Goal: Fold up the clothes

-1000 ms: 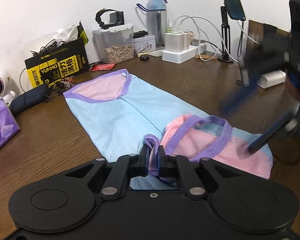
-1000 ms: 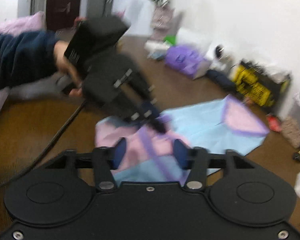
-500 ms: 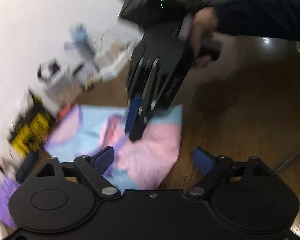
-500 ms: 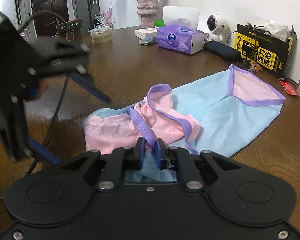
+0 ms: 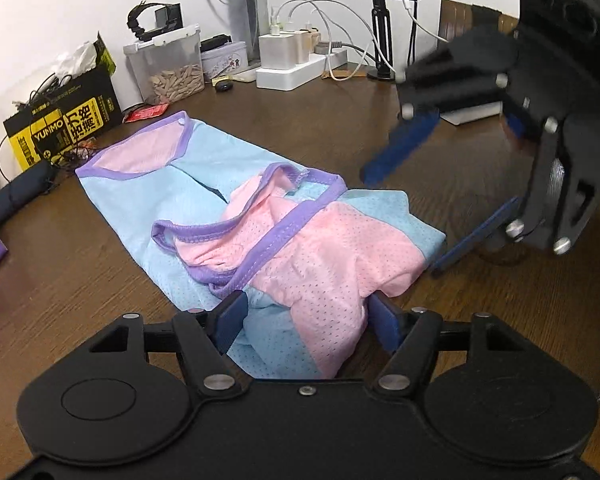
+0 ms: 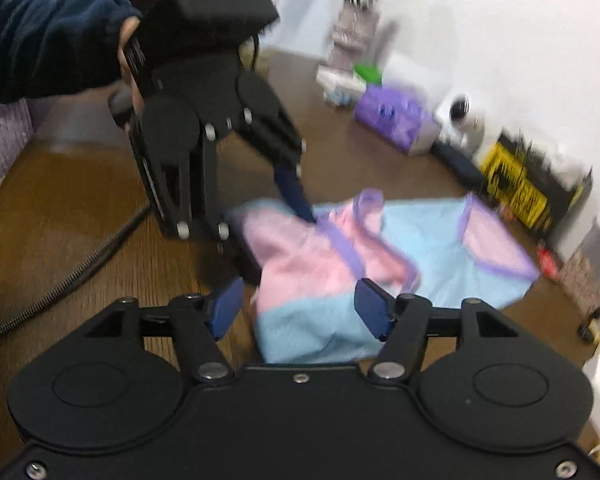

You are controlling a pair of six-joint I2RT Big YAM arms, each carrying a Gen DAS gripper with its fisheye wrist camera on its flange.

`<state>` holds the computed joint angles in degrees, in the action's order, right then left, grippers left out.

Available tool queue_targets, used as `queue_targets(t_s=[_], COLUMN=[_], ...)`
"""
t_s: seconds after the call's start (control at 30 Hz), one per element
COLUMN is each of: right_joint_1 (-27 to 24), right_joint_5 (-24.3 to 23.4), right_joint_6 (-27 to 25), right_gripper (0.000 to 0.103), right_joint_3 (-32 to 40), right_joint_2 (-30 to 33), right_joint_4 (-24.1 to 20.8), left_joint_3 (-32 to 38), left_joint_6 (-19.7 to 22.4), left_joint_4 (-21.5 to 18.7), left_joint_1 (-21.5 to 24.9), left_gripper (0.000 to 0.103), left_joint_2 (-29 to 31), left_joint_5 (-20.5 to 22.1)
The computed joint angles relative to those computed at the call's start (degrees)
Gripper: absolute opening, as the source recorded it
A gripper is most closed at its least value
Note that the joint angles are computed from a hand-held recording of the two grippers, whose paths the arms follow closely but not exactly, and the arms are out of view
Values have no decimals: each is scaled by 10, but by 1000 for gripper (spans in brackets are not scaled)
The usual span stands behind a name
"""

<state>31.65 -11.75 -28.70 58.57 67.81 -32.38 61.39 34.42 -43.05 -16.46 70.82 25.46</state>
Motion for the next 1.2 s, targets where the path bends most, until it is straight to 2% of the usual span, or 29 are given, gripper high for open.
queue_targets(t_s=[0.1, 0.23, 0.4, 0.5, 0.57, 0.63, 0.7, 0.77, 1.0, 1.03, 1.07, 1.1, 1.13, 1.2], right_joint_1=[-3, -15, -23, -23, -22, -23, -27, -39, -62, -65, -67, -68, -68, -59], right_joint_5=[6, -16, -31, -29, -28, -31, -36, -58, -100, -103, -106, -107, -108, -95], right_joint_6=[32, 85, 114, 116, 116, 123, 131, 160, 230, 238, 242, 242, 241, 242], right_gripper=[42, 38, 38, 38, 37, 32, 20, 18, 17, 17, 17, 17, 16, 16], right_joint_3=[0, -20, -27, -26, -25, -24, -24, -25, -35, -35, -35, -34, -34, -33], right_joint_2=[13, 13, 16, 18, 19, 19, 22, 25, 23, 23, 23, 22, 21, 19], right_joint_4=[5, 46, 64, 64, 62, 61, 65, 74, 96, 97, 96, 94, 92, 90], left_joint_3=[0, -1, -12, -32, -44, -59, -69, -78, -85, -81, -74, -67, -60, -47], left_joint_6=[9, 24, 26, 61, 83, 106, 127, 142, 135, 125, 111, 96, 80, 56], left_joint_4=[0, 11, 29, 47, 52, 62, 69, 77, 116, 112, 105, 98, 89, 76], left_joint_1=[2, -10, -24, -31, -33, -35, -39, -46, -60, -61, -62, -63, -65, -62], left_gripper=[68, 71, 72, 74, 80, 82, 82, 82, 80, 69, 50, 41, 24, 19], left_joint_2=[2, 3, -6, -31, -48, -65, -76, -79, -70, -65, -58, -52, -47, -36], left_joint_5=[4, -13, -40, -43, -40, -43, -53, -72, -99, -99, -99, -106, -115, -112])
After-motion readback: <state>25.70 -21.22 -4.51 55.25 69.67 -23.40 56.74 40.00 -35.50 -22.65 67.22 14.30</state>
